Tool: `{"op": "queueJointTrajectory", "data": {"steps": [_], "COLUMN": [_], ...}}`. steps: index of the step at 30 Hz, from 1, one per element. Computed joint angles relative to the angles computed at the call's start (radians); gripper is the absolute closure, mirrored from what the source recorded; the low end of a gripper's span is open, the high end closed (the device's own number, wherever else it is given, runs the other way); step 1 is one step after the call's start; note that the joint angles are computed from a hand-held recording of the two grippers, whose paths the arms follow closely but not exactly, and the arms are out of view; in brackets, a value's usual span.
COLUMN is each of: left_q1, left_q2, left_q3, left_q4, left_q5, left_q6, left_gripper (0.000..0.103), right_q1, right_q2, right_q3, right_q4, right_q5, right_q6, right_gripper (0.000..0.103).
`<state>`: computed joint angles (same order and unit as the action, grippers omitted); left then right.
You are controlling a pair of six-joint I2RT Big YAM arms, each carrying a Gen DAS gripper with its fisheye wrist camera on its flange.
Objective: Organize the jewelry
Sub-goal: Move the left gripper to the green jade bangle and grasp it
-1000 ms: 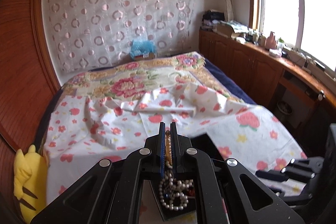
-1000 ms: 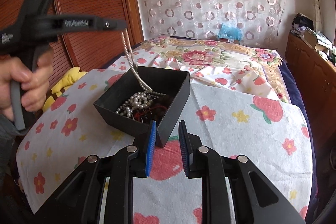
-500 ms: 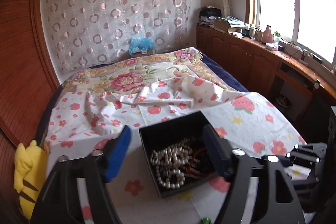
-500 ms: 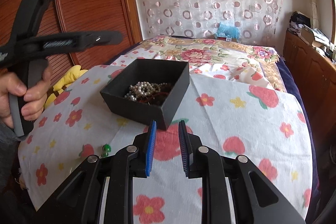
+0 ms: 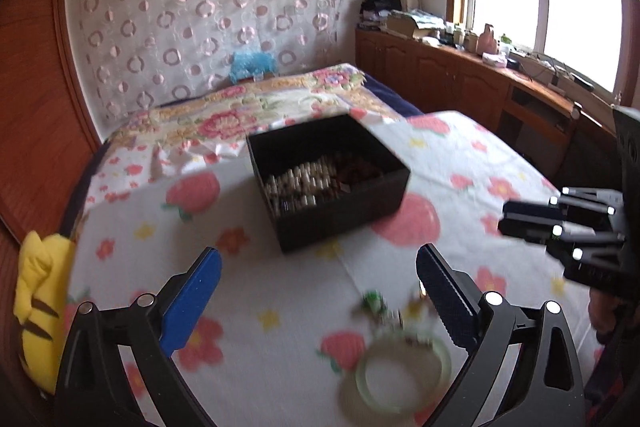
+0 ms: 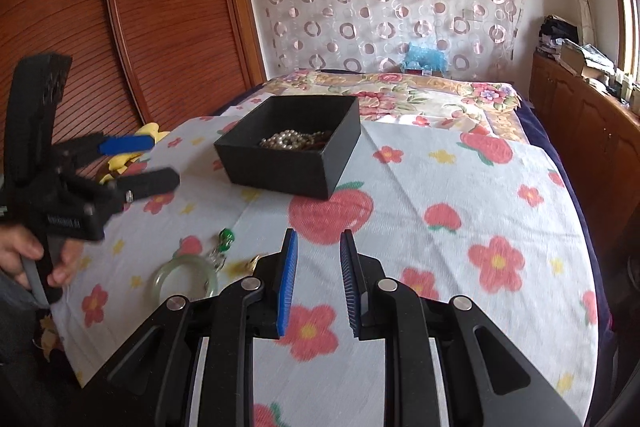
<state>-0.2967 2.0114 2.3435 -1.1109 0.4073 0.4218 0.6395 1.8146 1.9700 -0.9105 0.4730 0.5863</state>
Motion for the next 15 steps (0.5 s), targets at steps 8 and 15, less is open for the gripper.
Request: {"op": "queueJointTrajectory", "data": {"steps": [8, 15], "left_q1": [0.016, 0.026], "left_q2": [-0.097, -0.121], "left_q3": [-0.197, -0.253], "left_q4": [0.019, -0.009], "left_q5": [0.001, 0.018], "left_q6": [0.033, 0.032], "left_gripper": [0.009, 0.009], "right_q1": [0.039, 0.064], "right_q2": [0.003, 0.016], "right_q3": [-0.003, -0.018], "right_q4": [-0.033, -0.07], "right_q5": [0.043, 0.029], "right_q6": [0.031, 0.075], "right_gripper": [0.065, 0.063]}}
